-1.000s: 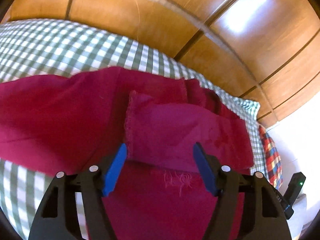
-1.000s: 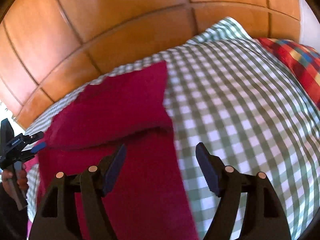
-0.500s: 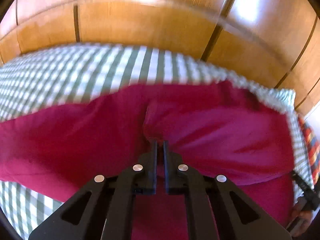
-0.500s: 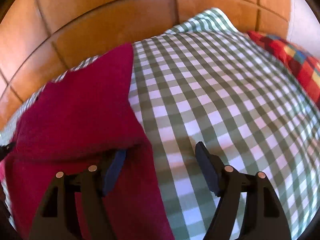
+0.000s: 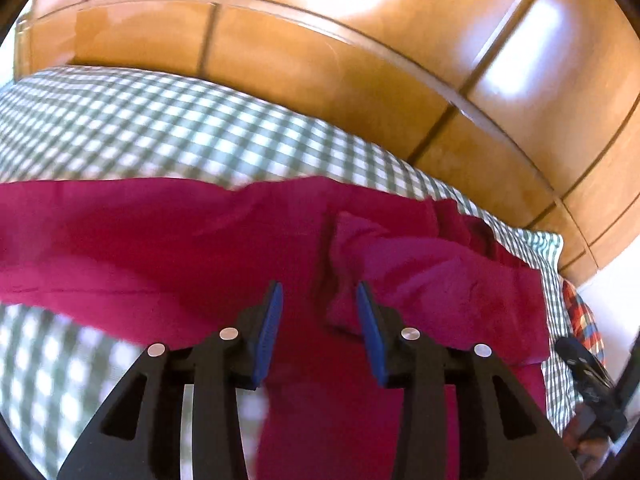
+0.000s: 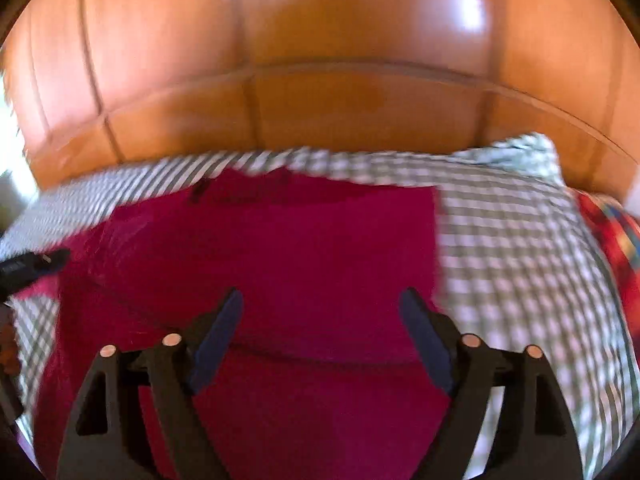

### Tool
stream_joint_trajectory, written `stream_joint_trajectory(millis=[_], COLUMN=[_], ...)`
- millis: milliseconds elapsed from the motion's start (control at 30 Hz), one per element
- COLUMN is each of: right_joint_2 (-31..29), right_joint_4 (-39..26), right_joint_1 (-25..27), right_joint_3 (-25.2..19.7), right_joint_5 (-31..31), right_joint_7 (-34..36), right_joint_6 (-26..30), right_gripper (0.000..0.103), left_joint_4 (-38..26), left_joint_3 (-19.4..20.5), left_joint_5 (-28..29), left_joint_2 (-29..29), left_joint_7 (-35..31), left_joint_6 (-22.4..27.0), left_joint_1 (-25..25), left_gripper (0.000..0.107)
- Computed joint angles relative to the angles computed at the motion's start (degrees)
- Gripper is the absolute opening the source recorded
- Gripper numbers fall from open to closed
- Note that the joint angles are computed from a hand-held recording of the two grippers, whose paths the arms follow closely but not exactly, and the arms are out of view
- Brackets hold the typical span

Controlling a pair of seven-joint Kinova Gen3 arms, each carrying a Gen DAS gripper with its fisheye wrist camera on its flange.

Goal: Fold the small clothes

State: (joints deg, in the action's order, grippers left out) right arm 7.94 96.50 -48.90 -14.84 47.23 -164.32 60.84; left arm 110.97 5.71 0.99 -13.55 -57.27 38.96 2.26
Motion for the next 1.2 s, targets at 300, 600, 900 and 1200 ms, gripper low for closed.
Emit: stream_joint_trajectory(millis=[300,600,900,1200], right_joint_2=[4.4,4.9,5.4,5.4], right_joint_4=[3.2,2.2,1.7,1.9], right_joint_1=[-1.0,-1.5,-1.9,-1.9], right_joint_3=[3.0,3.1,3.3,3.3], right_joint_5=[0.5,0.3,0.8,1.2], right_joint_7=[-5.6,-4.8,-4.8,-5.0], right_joint_6=[-3.5,-1.9,-1.5,-1.7], right_gripper=[0.095,0.098,0.098,0.098], left_joint_4=[10.4,12.6,10.6,7.8], left_joint_3=[-18.9,-39.6,-43.6,-29.6], left_joint_5=[5.6,10.0,13.6,14.9], left_joint_2=[-17.9,-24.3,-14.8,-15.6], left_joint_7=[-2.4,-6.8,-13.1,-17.7], left_joint_6=[5.0,8.0,5.5,3.0], left_joint_1=[-6.4,-14.4,-14.1,-16.5], left_gripper=[0.073,0.073,0.031,0.006])
